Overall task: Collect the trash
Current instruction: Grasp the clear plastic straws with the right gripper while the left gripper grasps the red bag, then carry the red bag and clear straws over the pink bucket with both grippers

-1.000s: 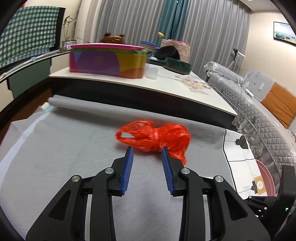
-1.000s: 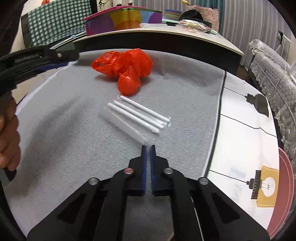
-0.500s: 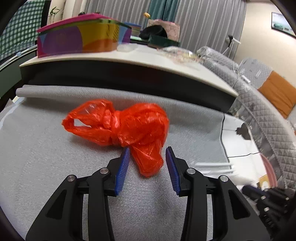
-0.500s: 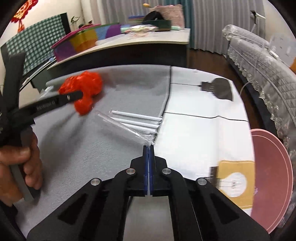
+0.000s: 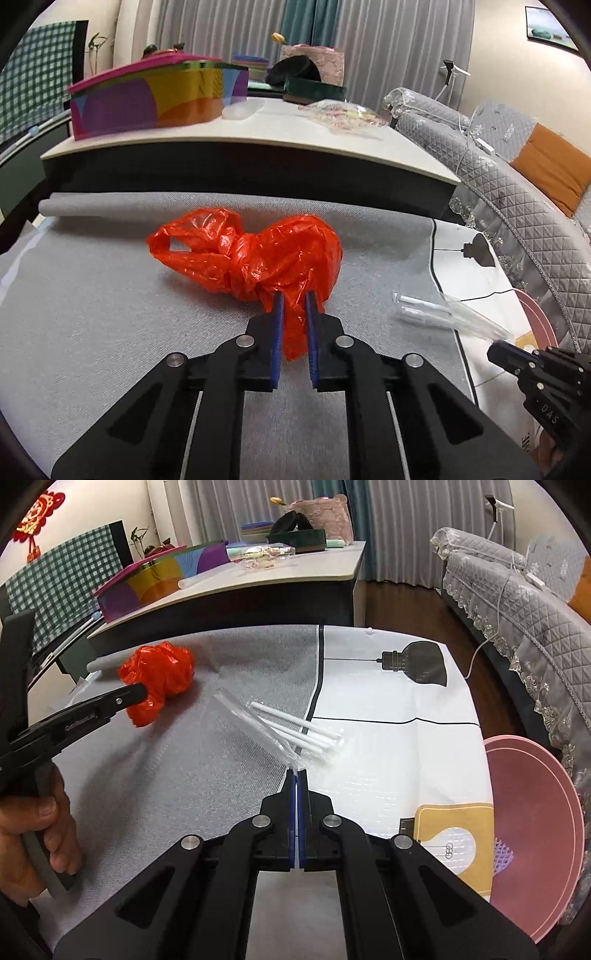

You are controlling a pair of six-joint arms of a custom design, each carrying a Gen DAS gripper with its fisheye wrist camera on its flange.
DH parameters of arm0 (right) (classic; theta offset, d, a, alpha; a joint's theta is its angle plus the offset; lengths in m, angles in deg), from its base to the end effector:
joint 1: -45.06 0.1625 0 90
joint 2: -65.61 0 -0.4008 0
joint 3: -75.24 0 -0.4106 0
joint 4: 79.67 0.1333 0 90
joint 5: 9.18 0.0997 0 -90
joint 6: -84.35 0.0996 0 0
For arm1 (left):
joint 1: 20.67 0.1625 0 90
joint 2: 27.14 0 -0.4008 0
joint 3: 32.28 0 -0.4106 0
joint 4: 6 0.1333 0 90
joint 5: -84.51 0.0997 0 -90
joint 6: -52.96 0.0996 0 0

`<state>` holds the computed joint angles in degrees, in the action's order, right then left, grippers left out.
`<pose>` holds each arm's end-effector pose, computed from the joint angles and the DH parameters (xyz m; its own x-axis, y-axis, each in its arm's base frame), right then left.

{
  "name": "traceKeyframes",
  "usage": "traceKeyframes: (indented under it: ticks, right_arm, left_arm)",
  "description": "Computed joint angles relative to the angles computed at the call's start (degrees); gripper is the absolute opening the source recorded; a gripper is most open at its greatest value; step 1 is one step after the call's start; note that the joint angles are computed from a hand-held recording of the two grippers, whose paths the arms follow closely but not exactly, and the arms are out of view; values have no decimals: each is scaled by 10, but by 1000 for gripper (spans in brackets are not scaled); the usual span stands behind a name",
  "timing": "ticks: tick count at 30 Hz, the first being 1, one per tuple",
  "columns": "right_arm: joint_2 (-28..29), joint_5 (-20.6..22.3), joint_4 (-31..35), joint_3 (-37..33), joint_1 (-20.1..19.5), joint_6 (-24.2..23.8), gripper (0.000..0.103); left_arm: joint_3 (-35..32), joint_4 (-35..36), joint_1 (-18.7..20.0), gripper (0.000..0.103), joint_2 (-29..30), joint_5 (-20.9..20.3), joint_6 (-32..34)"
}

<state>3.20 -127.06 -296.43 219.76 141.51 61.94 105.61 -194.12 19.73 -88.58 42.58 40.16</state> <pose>0.1283 -0.3627 0.1184 -0.8157 -0.0594 0.5755 -0.4228 0.7402 -0.5229 -0.1740 -0.4205 0.0903 -0.7831 0.1892 -0.5924 0.5478 0.6606 -0.5133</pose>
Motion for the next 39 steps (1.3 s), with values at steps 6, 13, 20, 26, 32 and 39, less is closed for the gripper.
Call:
traceKeyframes:
  ticks: [6,13,20,26,32,39]
  right_arm:
    - [-10,-13,-18,13,18,7,1]
    - [-32,-32,-31,33,46,14,1]
    - [-59,-46,-37,55,66,29,0]
    - [-86,-62,-50,77,78,37,1]
    - [-123,-79,-57,98,82,40,1]
    - [-174,-88,-56,121,76,44,1]
  left_arm:
    - [30,14,-34,10,-34,15,-17]
    - [68,43,-75,10,-78,33,-47]
    - [102,79,-120,10,-125,43,-78]
    - [125,119,-150,10,-155,41,-114]
    - [131,122,-175,10,-153,32,-125]
    - [127,110,-200,10,-126,17,-130]
